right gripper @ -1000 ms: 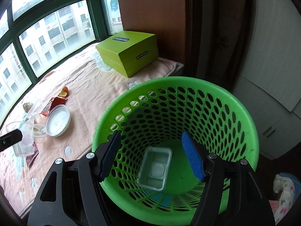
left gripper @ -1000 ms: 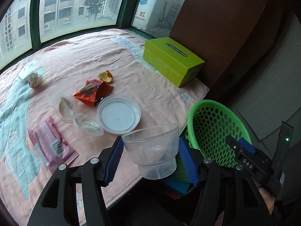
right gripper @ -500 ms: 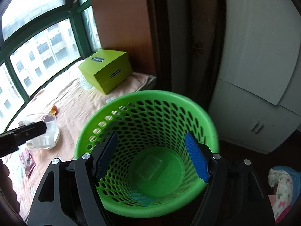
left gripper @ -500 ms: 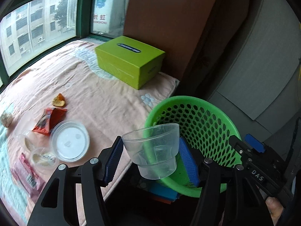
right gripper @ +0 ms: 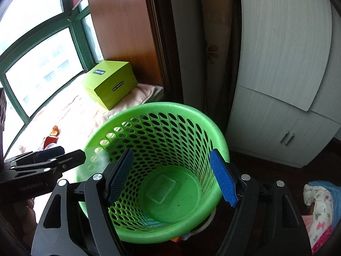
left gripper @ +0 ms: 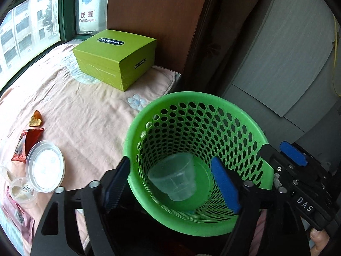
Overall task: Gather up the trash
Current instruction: 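Lower the clear cup into the green basket and open the left gripper, then grasp the pink Franzzi snack wrapper with the left gripper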
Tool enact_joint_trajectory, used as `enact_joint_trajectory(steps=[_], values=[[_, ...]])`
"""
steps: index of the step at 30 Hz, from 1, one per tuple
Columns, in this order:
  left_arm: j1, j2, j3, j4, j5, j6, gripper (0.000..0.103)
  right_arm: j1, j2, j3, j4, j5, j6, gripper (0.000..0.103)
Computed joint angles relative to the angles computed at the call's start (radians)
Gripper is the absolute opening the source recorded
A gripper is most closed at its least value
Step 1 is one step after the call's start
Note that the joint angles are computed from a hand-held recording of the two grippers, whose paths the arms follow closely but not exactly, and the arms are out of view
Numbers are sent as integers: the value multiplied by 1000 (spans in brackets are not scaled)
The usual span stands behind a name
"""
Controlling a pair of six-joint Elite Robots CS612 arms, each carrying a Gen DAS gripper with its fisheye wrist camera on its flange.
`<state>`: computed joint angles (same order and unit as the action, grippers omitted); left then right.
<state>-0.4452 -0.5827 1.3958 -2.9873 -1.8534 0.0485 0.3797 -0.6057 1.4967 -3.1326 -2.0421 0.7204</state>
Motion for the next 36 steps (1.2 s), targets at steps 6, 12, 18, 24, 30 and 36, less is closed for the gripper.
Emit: enact_joint_trajectory(steps=[6, 12, 18, 24, 30, 36], values=[[10, -11, 19, -20, 4, -20, 78, 3, 3, -10, -7, 9, -20, 74], [29, -35, 59, -69, 72, -64, 79, 12, 19, -47, -9, 41, -60, 75], [56, -49, 86, -96, 149, -133, 79, 24, 41, -104, -4, 73, -111, 77], [84, -56, 105, -108, 265, -188, 82, 34, 66, -167, 7, 108, -170, 79], [124, -54, 103, -94, 339, -273, 85, 42, 90, -224, 20, 141, -209, 79], [161, -45, 93, -48, 423, -381, 90, 49, 114, -278, 37, 176, -249, 79]])
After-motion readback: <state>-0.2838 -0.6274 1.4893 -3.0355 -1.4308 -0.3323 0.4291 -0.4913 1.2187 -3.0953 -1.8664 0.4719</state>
